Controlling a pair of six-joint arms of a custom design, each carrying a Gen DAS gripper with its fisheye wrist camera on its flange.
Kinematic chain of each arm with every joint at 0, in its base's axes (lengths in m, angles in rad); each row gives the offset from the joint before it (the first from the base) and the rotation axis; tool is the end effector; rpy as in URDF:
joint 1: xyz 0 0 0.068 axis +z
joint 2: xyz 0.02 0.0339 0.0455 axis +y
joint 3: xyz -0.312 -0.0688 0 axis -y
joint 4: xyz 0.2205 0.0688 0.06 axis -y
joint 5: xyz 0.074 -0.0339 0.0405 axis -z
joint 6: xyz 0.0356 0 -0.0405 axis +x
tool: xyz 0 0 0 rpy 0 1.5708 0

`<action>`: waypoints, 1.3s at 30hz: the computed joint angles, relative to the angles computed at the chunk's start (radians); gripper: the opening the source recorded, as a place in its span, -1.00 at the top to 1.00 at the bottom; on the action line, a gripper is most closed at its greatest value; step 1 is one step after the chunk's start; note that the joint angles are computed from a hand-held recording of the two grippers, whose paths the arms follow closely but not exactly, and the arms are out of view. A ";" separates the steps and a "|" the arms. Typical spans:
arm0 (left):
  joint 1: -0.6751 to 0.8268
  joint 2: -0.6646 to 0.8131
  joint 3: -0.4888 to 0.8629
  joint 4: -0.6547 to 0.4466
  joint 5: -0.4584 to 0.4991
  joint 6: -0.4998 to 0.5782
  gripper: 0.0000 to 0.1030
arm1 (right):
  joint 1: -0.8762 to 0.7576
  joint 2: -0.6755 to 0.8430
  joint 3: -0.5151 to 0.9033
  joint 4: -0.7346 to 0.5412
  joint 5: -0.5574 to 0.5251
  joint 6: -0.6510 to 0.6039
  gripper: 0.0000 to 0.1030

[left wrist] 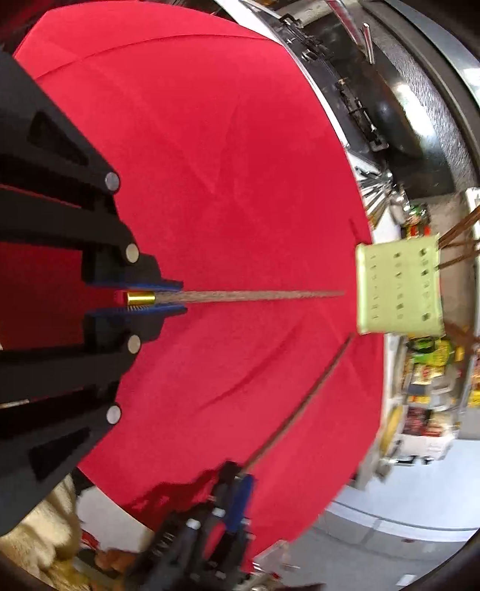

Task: Organize utensils
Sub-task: 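Lift both chopsticks upright and carry them toward the green holder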

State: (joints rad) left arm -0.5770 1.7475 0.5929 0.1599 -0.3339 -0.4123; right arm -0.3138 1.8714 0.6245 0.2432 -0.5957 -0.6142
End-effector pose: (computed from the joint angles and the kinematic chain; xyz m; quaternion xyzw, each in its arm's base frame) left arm 0.2389 -0.1416 0.1530 0.0307 0.9461 0.0072 0.3222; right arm 0.2868 -0.0721 0.1343 -0.2185 0.8952 0.1323 0.3653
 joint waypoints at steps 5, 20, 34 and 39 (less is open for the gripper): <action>0.026 -0.028 -0.005 0.008 0.015 0.002 0.86 | -0.013 0.008 -0.011 0.036 -0.013 0.023 0.54; 0.046 -0.188 -0.050 0.035 -0.031 -0.009 0.86 | -0.063 -0.121 0.004 0.036 -0.109 0.099 0.86; 0.057 -0.446 0.067 -0.014 -0.135 0.133 0.86 | -0.036 -0.314 0.239 -0.026 -0.223 0.310 0.87; 0.086 -0.435 0.106 -0.025 -0.091 0.166 0.86 | -0.002 -0.288 0.348 -0.086 -0.188 0.332 0.87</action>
